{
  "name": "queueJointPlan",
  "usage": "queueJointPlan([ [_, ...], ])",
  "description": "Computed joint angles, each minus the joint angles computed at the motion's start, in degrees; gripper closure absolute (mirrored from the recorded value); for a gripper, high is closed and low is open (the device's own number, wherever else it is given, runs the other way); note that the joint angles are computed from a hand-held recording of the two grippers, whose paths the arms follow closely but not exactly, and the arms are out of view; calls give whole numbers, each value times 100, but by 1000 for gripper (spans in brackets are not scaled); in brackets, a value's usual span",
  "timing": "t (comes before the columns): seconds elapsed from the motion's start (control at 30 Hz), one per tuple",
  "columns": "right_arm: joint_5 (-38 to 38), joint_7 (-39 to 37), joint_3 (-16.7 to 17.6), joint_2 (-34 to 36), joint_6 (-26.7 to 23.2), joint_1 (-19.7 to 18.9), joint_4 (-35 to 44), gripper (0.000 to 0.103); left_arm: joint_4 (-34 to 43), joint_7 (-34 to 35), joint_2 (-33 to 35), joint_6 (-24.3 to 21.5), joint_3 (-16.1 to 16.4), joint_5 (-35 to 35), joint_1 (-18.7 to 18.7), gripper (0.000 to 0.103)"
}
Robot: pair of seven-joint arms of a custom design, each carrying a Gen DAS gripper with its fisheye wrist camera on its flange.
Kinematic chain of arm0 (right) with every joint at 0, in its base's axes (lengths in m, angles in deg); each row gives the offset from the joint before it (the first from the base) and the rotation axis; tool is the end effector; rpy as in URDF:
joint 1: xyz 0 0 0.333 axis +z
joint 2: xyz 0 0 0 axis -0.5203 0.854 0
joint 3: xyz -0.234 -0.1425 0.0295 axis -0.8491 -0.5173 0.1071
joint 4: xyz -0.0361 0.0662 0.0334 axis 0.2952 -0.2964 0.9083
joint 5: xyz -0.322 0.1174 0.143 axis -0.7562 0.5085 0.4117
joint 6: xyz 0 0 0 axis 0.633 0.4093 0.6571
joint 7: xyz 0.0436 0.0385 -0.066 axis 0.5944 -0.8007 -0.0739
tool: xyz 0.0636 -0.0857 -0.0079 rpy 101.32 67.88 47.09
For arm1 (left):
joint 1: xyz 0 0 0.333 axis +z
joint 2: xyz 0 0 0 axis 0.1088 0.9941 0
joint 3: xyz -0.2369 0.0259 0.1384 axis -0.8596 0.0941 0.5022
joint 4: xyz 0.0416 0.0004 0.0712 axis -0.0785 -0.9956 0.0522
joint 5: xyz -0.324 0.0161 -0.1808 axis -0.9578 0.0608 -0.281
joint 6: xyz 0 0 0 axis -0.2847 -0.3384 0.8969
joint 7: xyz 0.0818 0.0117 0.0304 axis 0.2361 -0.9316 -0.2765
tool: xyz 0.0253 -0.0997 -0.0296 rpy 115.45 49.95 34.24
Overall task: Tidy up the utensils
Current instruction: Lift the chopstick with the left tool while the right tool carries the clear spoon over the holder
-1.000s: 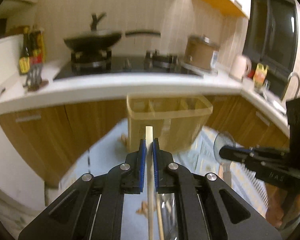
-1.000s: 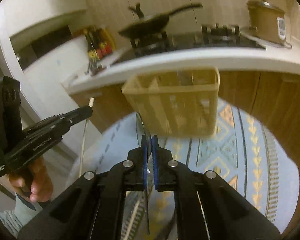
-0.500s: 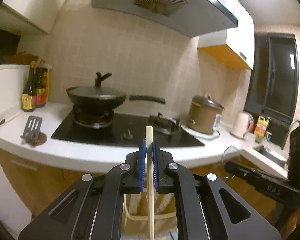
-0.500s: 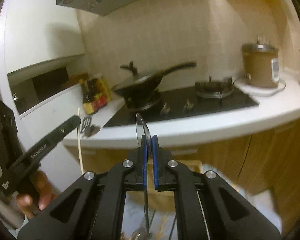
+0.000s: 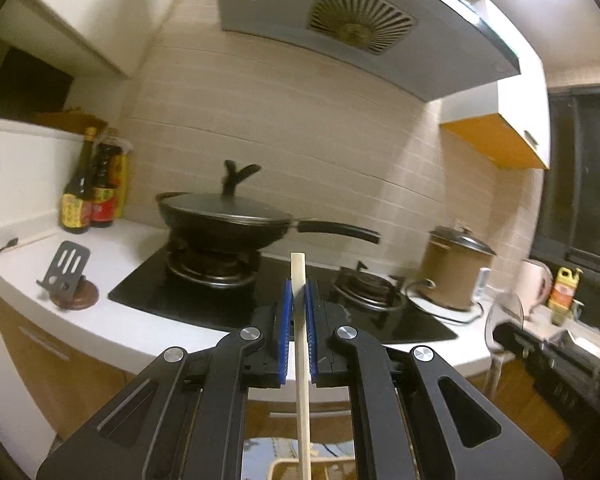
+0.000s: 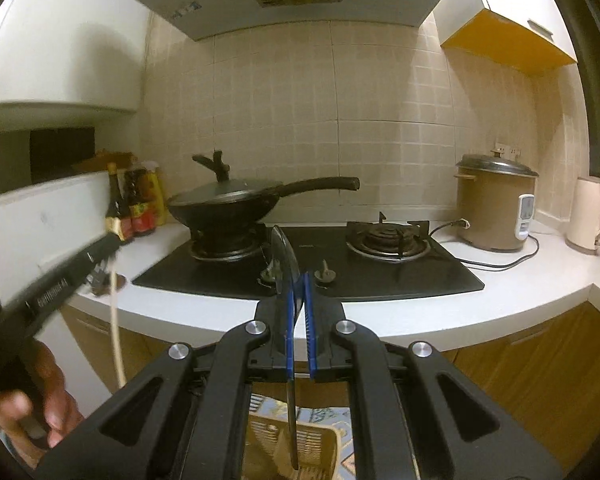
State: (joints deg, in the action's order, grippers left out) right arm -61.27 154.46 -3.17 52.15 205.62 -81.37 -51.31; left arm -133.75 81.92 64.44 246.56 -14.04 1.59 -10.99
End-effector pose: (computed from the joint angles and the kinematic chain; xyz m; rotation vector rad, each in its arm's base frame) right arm 0.4639 0.2612 0.6456 -1.3184 1.3429 -1.0396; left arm 0.4979 -0.3241 0.6946 -1.3466 1.4116 -1.5260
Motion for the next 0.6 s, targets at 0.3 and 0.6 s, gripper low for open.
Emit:
queueJointPlan([
  [0.3, 264, -203, 814, -329, 413, -890, -108, 99, 202, -1473, 228, -128, 137, 1188, -53, 98],
  [0.6, 737, -454, 930, -565, 563, -1010, -275, 99, 380, -1888, 349, 549, 289, 1462, 23, 98],
])
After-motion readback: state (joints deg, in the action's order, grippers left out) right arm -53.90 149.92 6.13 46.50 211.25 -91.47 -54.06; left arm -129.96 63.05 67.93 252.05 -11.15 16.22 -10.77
